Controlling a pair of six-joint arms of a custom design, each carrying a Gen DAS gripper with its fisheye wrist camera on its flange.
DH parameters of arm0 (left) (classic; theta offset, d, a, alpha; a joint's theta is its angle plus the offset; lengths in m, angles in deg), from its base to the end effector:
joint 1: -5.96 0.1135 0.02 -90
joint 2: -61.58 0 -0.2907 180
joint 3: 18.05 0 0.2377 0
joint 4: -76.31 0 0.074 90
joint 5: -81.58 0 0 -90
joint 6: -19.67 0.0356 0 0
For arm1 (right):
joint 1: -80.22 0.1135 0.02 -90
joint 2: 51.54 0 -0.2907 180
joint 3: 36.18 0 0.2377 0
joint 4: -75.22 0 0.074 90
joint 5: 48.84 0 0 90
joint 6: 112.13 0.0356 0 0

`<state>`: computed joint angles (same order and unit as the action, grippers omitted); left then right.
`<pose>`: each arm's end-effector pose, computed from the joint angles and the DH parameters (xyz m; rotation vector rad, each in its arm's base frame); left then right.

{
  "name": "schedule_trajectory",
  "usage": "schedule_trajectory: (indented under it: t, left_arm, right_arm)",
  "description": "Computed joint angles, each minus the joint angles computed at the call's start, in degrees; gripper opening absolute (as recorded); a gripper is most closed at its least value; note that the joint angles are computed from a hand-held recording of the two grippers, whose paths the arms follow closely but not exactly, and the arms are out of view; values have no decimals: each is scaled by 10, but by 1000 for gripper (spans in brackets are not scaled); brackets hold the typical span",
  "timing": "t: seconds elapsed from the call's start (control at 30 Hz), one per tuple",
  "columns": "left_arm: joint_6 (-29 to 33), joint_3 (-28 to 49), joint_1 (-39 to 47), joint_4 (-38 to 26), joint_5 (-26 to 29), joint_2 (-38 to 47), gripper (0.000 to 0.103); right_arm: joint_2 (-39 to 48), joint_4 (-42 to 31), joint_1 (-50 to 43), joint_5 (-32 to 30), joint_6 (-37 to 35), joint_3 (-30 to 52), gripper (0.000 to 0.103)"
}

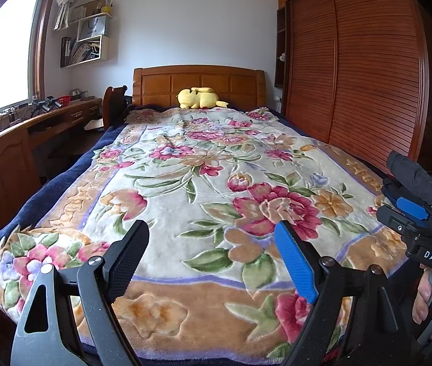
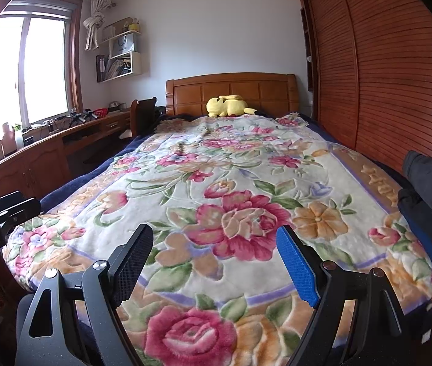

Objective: Fold large clothes

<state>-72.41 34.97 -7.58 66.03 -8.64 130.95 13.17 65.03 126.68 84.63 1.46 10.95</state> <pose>0.2369 -0.0569 0.2695 0.2012 2.0297 -0.1672 0.1629 0.1359 0.2580 0.0700 1.9146 0.0372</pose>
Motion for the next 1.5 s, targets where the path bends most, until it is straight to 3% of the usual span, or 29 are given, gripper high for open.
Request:
schedule_trajectory:
  t: [1.5]
  left_arm:
    - [-13,3,-37,-10,-27,-12,85]
  right_arm:
    - [-4,12,-3,-1,-5,-5,84]
